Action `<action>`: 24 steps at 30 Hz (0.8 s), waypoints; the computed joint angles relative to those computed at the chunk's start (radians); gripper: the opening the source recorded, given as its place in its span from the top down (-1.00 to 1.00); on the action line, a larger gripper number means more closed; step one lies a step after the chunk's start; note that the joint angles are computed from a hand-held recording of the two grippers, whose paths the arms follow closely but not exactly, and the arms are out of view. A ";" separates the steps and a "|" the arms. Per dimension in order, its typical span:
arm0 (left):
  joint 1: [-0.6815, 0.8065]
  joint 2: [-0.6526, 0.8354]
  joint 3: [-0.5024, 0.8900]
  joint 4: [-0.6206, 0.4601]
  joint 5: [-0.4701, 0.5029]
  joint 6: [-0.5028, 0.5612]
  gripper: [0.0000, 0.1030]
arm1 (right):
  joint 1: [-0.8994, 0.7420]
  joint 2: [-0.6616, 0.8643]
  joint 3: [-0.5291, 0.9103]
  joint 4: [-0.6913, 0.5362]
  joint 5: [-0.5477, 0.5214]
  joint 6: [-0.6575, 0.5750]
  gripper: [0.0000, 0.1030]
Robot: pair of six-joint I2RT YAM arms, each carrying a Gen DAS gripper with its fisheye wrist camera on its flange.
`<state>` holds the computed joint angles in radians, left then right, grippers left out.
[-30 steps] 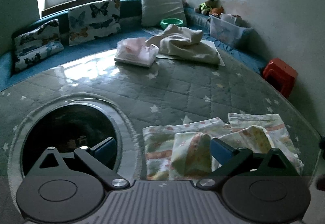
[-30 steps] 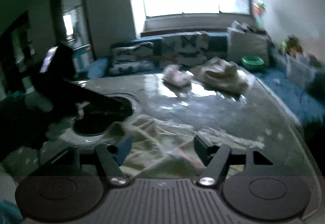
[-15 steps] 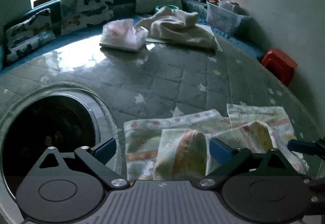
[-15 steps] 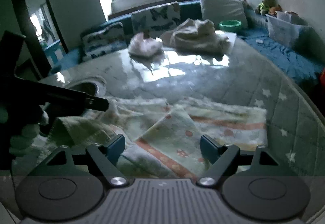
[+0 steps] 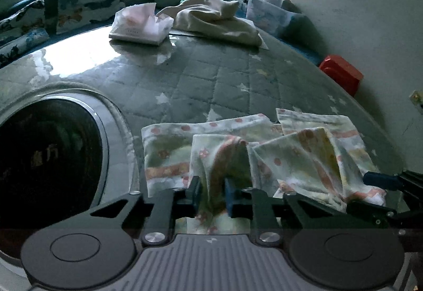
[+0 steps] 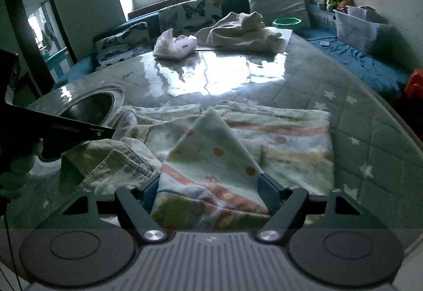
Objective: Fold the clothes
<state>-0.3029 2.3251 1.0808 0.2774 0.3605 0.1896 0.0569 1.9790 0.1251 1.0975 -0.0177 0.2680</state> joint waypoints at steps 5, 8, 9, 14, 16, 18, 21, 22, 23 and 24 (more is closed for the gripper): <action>0.015 -0.014 -0.041 0.024 0.005 0.002 0.59 | 0.016 0.016 -0.049 0.055 0.021 0.009 -0.53; 0.021 -0.014 -0.050 0.040 -0.007 -0.008 0.43 | 0.050 0.053 -0.048 0.069 0.043 0.034 -0.54; 0.021 -0.013 -0.053 0.048 -0.018 -0.012 0.31 | 0.070 0.083 -0.037 0.086 0.062 0.042 -0.54; 0.040 0.004 -0.041 0.049 -0.012 -0.006 0.30 | 0.119 0.091 0.027 0.035 0.100 0.023 -0.54; 0.058 0.007 -0.034 0.045 0.002 -0.004 0.55 | 0.125 0.113 0.056 0.032 0.096 0.007 -0.53; 0.074 0.008 -0.028 0.047 0.004 -0.004 0.62 | 0.131 0.109 0.090 -0.002 0.088 -0.001 -0.53; 0.098 0.014 -0.017 0.053 -0.014 -0.010 0.65 | 0.141 0.110 0.152 -0.058 0.071 -0.013 -0.53; 0.106 0.016 -0.015 0.053 -0.019 -0.011 0.65 | 0.144 0.115 0.173 -0.071 0.065 -0.019 -0.54; 0.115 0.014 -0.019 0.055 -0.021 -0.009 0.65 | 0.144 0.131 0.187 -0.068 0.059 -0.029 -0.55; 0.125 0.011 -0.023 0.058 -0.023 -0.007 0.65 | 0.151 0.133 0.207 -0.086 0.060 -0.033 -0.55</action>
